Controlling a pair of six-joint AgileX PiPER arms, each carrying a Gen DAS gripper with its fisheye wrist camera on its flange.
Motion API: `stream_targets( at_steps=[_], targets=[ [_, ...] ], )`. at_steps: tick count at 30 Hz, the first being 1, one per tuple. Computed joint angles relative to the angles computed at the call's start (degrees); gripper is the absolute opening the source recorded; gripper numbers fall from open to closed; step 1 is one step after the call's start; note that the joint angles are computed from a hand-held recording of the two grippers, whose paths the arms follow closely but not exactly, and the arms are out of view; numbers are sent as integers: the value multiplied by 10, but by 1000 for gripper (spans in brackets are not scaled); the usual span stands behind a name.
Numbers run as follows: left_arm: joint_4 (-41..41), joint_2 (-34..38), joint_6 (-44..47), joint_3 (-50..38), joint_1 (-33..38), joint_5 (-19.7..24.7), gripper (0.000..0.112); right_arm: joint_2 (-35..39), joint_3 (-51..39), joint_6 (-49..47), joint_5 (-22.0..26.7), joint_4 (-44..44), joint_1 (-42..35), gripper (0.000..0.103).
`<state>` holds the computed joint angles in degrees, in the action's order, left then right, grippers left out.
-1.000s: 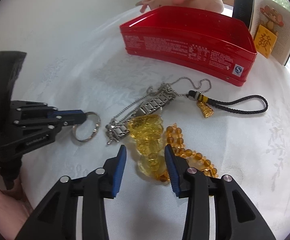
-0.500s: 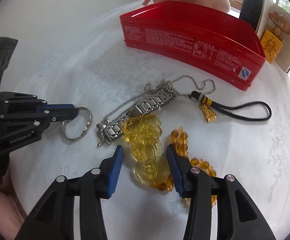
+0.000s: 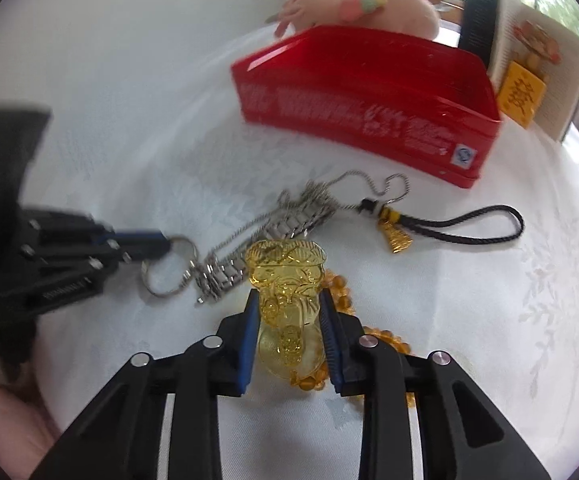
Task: Organize jewelry
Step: 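Grasp the yellow amber pendant with the right tool while left holds key ring, then carry both items into the red box and open both tools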
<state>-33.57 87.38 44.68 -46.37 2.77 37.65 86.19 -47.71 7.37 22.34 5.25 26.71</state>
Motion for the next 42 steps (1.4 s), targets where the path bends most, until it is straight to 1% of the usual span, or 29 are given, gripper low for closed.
stream_targets(
  at_steps=[3, 5, 7, 12, 15, 21, 29, 35, 38, 42],
  targets=[
    [-26, -5, 22, -8, 16, 23, 2, -52, 20, -139, 0, 144, -46, 29],
    [-38, -15, 31, -12, 21, 30, 2, -77, 23, -190, 12, 196, -69, 29],
    [-46, -28, 35, -17, 25, 39, 2, -96, 17, -190, 21, 198, -80, 29],
    [-46, -47, 24, -42, 27, 58, 2, -122, 4, -231, 38, 239, -108, 29],
    [-39, -57, 13, -58, 23, 67, 2, -141, -8, -216, 50, 226, -114, 29],
    [-33, -63, 0, -107, 19, 101, 2, -156, -70, -205, 95, 211, -131, 29],
    [-27, -37, -35, -205, 11, 144, 2, -132, -170, -204, 148, 209, -162, 29],
    [-7, 19, -83, -301, -8, 158, 2, -70, -256, -198, 172, 205, -183, 29],
    [4, 51, -106, -344, -17, 156, 2, -35, -299, -216, 179, 231, -199, 29],
    [14, 100, -134, -403, -27, 159, 2, 14, -357, -217, 181, 238, -207, 29]
  ],
)
